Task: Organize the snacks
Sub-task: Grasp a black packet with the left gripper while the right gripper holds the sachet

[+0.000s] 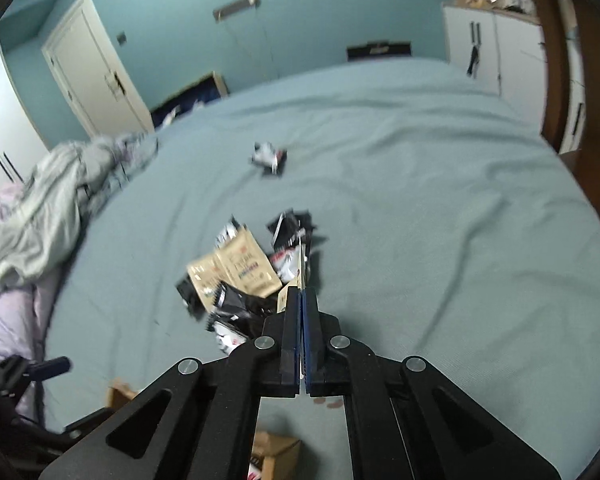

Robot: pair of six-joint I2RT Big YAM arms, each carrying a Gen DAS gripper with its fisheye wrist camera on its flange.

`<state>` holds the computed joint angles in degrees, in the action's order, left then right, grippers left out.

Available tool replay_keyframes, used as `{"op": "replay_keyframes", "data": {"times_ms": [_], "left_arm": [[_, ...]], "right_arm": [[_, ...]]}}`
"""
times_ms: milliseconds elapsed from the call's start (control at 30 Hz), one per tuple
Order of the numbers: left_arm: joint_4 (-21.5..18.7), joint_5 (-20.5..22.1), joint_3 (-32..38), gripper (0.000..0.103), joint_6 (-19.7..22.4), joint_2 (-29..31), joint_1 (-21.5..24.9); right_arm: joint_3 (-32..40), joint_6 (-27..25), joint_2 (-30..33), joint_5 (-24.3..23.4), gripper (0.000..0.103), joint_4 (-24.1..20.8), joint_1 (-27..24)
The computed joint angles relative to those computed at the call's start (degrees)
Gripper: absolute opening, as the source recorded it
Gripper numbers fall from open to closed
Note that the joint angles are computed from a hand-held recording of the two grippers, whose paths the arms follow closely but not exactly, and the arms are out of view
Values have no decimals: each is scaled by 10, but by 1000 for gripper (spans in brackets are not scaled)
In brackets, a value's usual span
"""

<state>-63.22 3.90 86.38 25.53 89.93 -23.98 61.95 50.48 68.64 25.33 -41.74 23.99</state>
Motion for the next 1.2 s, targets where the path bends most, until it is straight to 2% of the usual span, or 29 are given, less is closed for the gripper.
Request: {"op": "replay_keyframes", "data": {"times_ms": [133, 233, 367, 433, 467, 567, 633, 833, 933, 1067, 1133, 1167, 1200], "left_arm": [[-12, 2, 37, 85, -1, 25, -5], [-27, -9, 80, 85, -9, 62, -11], [-69, -8, 165, 85, -19, 136, -15], [-89, -13, 201, 86, -8, 172, -20], [-85, -20, 206, 86, -2, 181, -22], [-53, -50, 218, 86, 19, 209, -33], [-42, -53, 227, 86, 28, 225, -36], [-60, -45, 274, 86, 36, 279, -43], [-44, -56, 276, 86, 44, 289, -53], [-36, -41, 292, 86, 32, 297, -59], [-42, -28, 307, 81, 20, 304, -59], [-50, -16, 314, 67, 14, 308, -59], [-68, -3, 327, 42, 9, 317, -59]], "right_arm": [[-5, 37, -39, 71, 0, -44, 42], [-23, 93, -74, 108, 0, -66, 79], [-48, 180, -106, 139, 0, -100, 131], [-50, 203, -110, 138, 0, -109, 145], [-52, 209, -113, 136, 0, -111, 149], [-50, 195, -101, 122, 0, -103, 140], [-44, 170, -96, 99, 0, -92, 117], [-40, 124, -72, 38, 0, -52, 67], [-42, 114, -67, 8, 0, -38, 46], [-39, 112, -64, 0, 0, -42, 38], [-38, 115, -65, -1, 0, -42, 39], [-39, 115, -65, 0, 0, -43, 39], [-37, 115, -63, 1, 0, -46, 40]]}}
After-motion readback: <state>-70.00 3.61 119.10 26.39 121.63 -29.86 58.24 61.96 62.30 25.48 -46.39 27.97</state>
